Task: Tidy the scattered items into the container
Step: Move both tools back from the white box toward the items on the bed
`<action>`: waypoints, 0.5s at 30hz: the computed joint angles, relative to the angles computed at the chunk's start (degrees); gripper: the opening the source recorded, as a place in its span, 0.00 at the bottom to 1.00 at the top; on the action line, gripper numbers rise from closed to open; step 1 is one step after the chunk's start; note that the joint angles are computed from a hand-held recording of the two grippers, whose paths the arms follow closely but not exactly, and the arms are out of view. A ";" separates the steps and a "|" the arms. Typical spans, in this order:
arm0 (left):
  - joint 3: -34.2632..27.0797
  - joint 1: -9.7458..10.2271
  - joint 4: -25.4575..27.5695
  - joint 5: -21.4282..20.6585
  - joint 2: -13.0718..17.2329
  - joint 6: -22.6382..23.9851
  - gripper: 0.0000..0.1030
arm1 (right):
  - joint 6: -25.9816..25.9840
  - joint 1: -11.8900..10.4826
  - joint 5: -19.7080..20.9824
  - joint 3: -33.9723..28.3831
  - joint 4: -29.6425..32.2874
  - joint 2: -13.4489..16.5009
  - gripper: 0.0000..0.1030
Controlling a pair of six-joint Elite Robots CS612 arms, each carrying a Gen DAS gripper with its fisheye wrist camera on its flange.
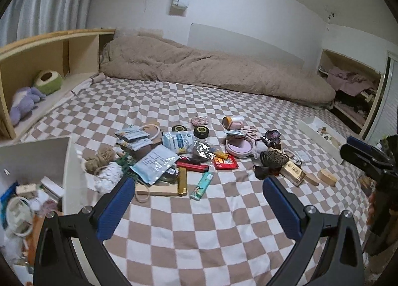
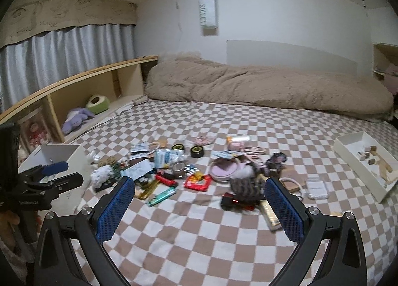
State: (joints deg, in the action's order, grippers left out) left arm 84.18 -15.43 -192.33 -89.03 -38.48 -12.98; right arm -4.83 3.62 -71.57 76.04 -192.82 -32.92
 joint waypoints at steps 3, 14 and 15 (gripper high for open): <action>-1.64 0.15 -0.40 -0.94 1.49 -1.14 1.00 | 0.42 -0.31 -1.47 -0.25 -0.96 0.52 1.00; -6.12 0.00 5.00 0.99 4.47 -1.43 1.00 | 0.02 -0.70 -5.53 -3.51 3.05 3.09 1.00; -6.48 -0.02 5.44 0.81 4.75 -1.43 1.00 | -0.18 -0.72 -5.89 -3.97 4.06 3.41 1.00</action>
